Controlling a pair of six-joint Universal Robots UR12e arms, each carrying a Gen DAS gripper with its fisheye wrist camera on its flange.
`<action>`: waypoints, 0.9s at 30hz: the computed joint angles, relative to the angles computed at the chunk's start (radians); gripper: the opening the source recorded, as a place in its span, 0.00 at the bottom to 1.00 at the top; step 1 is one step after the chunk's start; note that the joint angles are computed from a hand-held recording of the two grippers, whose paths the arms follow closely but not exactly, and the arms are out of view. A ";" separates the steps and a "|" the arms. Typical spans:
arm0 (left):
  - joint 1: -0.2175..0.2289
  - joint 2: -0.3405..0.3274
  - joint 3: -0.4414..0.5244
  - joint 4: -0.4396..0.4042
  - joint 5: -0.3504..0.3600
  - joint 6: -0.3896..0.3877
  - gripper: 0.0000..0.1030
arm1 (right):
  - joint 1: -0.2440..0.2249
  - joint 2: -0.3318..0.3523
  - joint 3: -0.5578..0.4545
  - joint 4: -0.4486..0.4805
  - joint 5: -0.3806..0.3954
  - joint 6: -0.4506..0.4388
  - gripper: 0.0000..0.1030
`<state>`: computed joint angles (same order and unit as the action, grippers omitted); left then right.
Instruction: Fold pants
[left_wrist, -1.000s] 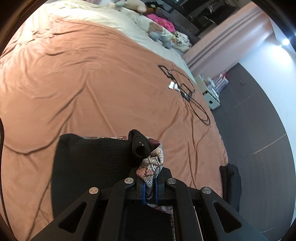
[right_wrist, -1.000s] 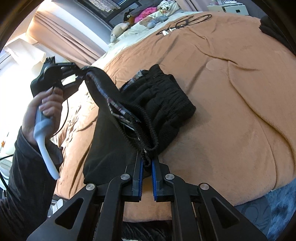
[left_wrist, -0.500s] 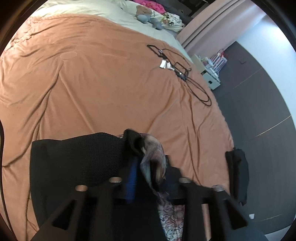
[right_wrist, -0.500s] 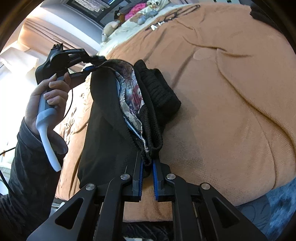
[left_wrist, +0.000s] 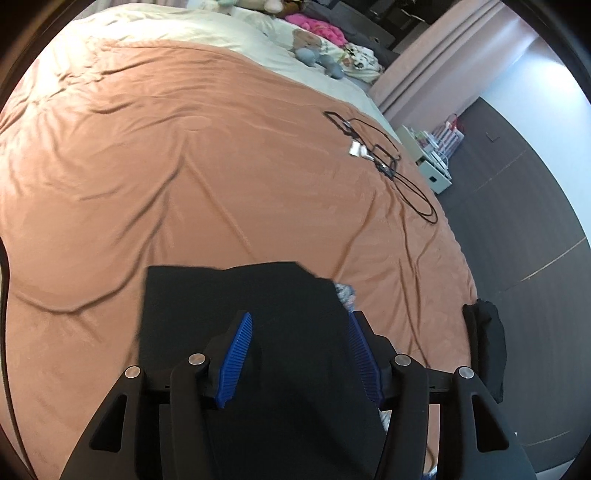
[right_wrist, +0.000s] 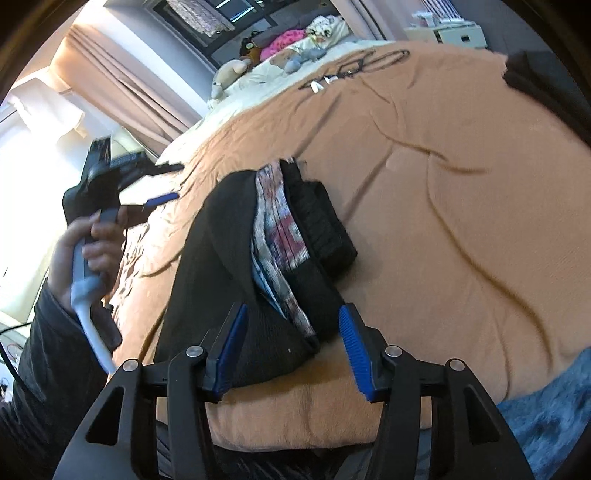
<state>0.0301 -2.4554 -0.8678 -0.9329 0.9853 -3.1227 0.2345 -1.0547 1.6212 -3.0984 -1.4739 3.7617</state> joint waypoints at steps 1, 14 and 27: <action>0.005 0.008 -0.016 0.010 -0.001 -0.004 0.55 | 0.000 0.001 -0.005 -0.002 0.003 -0.013 0.48; 0.073 0.111 -0.232 0.137 0.015 -0.076 0.55 | -0.029 0.060 -0.172 0.142 0.106 -0.189 0.48; 0.100 0.141 -0.323 0.186 0.014 -0.133 0.55 | -0.036 0.195 -0.463 0.395 0.135 -0.349 0.48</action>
<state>0.1304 -2.3139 -1.1906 -0.7471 0.9990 -3.2562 0.1981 -0.8599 1.1582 -2.7032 -1.3394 3.4130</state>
